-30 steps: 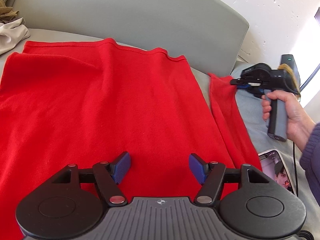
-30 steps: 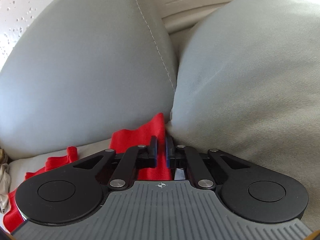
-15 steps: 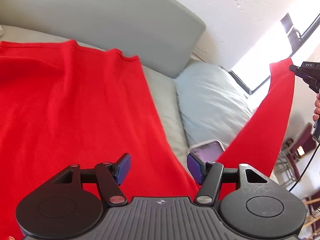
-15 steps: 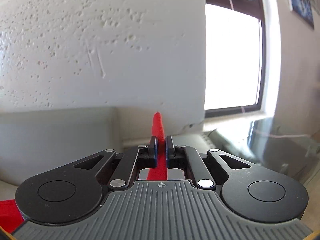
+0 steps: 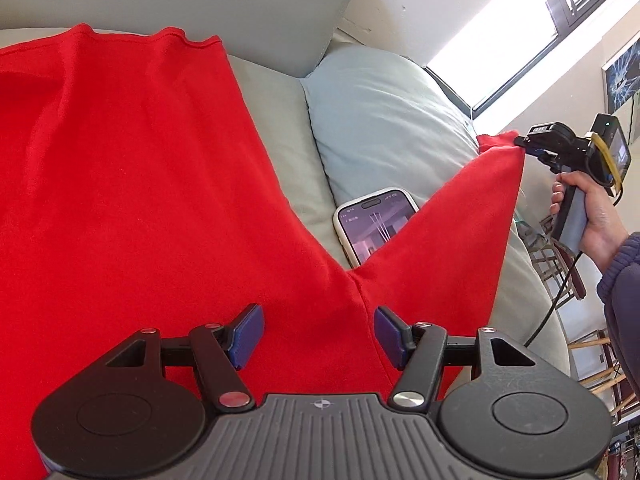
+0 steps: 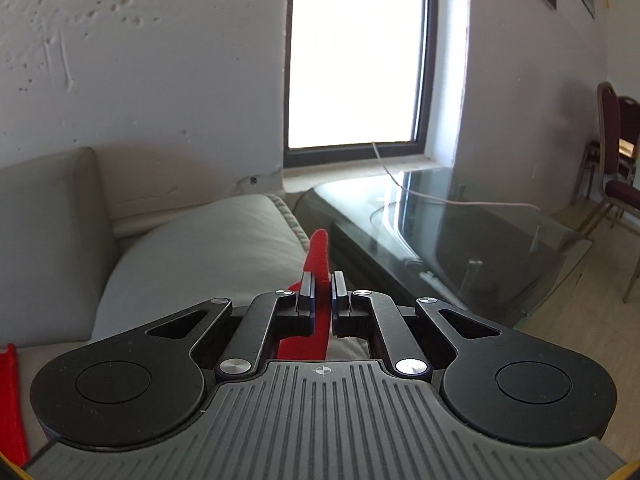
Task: Fold clothes
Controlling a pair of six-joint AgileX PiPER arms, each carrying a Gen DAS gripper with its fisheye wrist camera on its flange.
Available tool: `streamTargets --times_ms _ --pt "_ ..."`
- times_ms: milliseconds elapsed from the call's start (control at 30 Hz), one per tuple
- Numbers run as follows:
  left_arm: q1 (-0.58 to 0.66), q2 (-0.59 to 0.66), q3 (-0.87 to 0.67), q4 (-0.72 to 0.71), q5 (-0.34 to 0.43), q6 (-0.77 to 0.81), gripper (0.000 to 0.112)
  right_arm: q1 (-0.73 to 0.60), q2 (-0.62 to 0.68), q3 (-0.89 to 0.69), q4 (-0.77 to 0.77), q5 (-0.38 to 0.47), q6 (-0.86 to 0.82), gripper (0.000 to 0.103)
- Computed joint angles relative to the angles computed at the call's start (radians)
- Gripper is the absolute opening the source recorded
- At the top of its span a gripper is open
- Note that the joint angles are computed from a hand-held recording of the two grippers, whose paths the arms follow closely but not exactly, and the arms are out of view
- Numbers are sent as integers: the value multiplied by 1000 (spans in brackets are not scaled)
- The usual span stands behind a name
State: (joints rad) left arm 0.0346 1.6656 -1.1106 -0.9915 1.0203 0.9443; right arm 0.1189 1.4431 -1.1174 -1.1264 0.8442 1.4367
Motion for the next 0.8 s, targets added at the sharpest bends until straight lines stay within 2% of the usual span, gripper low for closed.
streamTargets --times_ms 33,100,133,167,267,333,433,467,600,667,800 --pt "-4 2 -1 0 -5 4 59 -41 19 1 21 -35 1 9" --pt "-5 11 -10 0 -3 -3 59 -100 32 23 63 -33 45 19" --pt "-5 14 -13 -1 -1 -5 59 -124 34 29 87 -11 74 37" --pt "-1 13 -12 -1 3 -7 59 -144 19 48 99 6 111 47" --pt "-1 -4 -3 1 8 -4 59 -187 -54 117 130 23 160 47" --pt "-3 -23 8 3 14 6 59 -194 -117 145 181 -17 94 47" --pt "-6 -55 27 6 23 26 59 -215 -177 151 345 -142 -111 45" --pt "-10 -86 47 9 27 60 59 -199 -183 143 398 -156 -142 43" --pt "-45 -230 150 12 69 216 59 -251 -203 197 532 -246 -136 42" --pt "-73 -289 193 18 95 251 59 -340 -219 248 692 -334 -225 38" --pt "-108 -354 235 27 109 224 59 -499 -183 294 1092 -497 -584 38"
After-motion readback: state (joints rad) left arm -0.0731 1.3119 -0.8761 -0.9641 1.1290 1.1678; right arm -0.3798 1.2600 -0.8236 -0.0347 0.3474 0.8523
